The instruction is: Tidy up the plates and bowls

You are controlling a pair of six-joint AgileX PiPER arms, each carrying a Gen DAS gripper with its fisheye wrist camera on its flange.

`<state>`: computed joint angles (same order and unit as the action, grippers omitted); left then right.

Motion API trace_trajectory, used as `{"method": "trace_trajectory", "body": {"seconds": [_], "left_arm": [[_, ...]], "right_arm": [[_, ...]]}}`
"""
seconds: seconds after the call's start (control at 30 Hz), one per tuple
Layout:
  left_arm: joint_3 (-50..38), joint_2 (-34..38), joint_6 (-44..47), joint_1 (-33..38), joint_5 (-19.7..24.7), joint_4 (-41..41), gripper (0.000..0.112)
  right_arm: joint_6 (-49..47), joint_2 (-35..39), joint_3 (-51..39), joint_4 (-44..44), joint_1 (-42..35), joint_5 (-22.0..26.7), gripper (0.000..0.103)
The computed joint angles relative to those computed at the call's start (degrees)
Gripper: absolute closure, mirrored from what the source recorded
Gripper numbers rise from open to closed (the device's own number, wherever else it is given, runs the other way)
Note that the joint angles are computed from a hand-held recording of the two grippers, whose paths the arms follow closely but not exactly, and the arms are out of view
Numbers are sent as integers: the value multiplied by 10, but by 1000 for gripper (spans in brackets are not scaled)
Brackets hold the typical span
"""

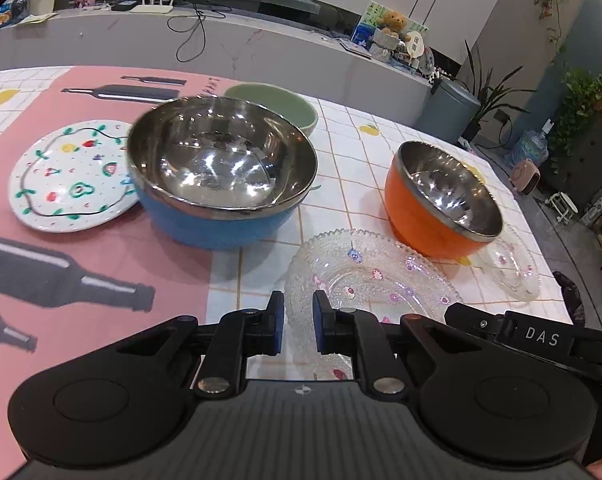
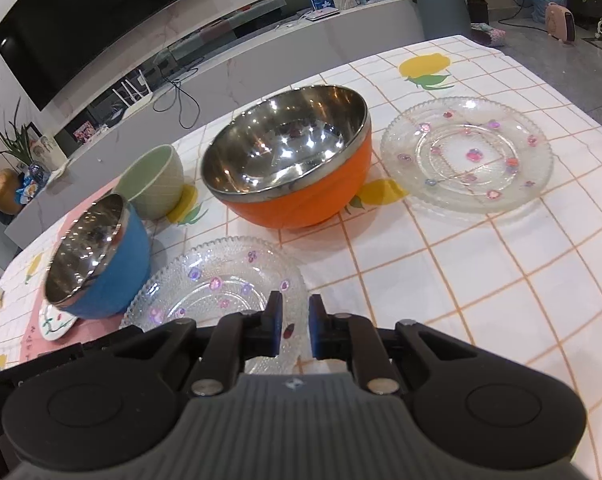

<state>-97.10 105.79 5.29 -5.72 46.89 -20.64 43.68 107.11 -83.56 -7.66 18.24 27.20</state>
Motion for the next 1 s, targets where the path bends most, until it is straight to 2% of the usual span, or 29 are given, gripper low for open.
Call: {"method": "trace_trajectory", "body": {"seconds": [0.27, 0.53, 0.77, 1.0], "left_arm": [[53, -74, -32, 0, -9, 37, 96], [101, -141, -41, 29, -5, 50, 96], [133, -178, -26, 76, -1, 43, 96], [144, -182, 2, 134, 11, 27, 96]], "right_arm": [[7, -66, 61, 6, 30, -16, 92], [31, -101, 74, -15, 76, -8, 92], [40, -99, 54, -26, 119, 3, 93], [18, -64, 14, 0, 156, 17, 93]]}}
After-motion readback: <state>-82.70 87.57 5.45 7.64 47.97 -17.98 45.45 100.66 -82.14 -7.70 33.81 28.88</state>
